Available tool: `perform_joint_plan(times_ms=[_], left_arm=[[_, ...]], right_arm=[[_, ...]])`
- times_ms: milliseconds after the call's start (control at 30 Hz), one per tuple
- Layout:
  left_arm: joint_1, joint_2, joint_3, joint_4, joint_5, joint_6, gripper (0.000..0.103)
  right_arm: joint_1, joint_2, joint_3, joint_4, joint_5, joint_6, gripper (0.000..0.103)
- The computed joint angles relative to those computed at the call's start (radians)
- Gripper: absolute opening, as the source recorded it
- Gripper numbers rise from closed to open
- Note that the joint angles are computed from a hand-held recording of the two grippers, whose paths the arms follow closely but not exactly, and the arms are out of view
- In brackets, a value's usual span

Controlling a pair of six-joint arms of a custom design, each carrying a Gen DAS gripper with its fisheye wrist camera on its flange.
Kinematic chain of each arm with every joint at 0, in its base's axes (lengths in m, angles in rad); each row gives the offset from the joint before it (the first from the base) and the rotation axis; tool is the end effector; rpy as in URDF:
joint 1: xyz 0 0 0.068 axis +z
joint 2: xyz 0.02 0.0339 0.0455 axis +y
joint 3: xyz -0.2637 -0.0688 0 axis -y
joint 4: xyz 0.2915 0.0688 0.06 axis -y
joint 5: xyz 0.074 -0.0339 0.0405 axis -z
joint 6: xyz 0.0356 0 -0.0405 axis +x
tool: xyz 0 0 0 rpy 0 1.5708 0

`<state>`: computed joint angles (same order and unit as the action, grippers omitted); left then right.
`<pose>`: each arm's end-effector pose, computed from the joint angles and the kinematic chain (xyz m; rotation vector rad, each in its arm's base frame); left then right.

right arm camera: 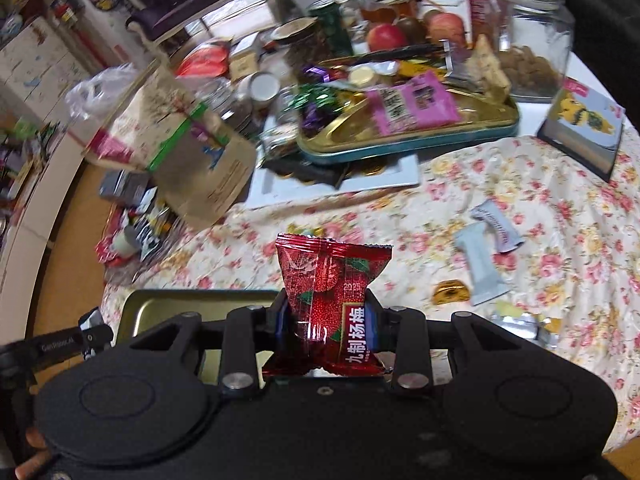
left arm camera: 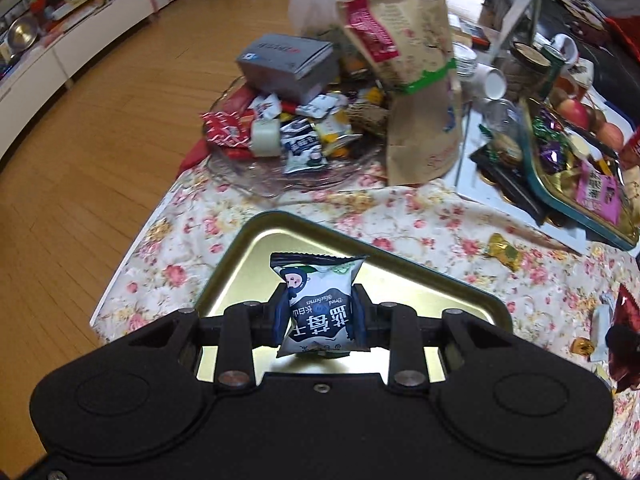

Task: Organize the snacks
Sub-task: 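Drop the blue-white packet into the tray with the left gripper while the right gripper carries the red packet over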

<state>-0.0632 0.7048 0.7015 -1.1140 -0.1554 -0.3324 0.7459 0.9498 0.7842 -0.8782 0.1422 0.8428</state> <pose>0.1587 -0.0045 0.2452 -0.4053 2.6357 0.0827 0.1642 0.1449 0.2447 0.1791 2.6426 0.3775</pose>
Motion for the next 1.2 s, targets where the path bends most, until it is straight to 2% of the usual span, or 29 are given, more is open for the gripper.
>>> perform_joint_plan(times_ms=[233,467,733,1067,1200], left_arm=[[0.105,-0.001,-0.012,-0.004,0.034,0.072,0.041],[0.124,0.009,-0.009,-0.005,0.028,0.084,0.046],[0.14,0.036,-0.004,-0.017,0.06,0.071,0.046],[0.088,0.05,-0.007,-0.017,0.049,0.043,0.046],[0.064,0.053,-0.01,-0.016,0.04,0.036,0.046]], right_arm=[[0.104,0.117,0.044,0.053,-0.005,0.01,0.037],[0.14,0.18,0.068,0.069,-0.016,0.002,0.037],[0.142,0.195,0.072,0.078,-0.025,-0.004,0.037],[0.149,0.162,0.054,0.139,-0.056,-0.042,0.04],[0.168,0.15,0.057,0.153,-0.028,-0.066,0.04]])
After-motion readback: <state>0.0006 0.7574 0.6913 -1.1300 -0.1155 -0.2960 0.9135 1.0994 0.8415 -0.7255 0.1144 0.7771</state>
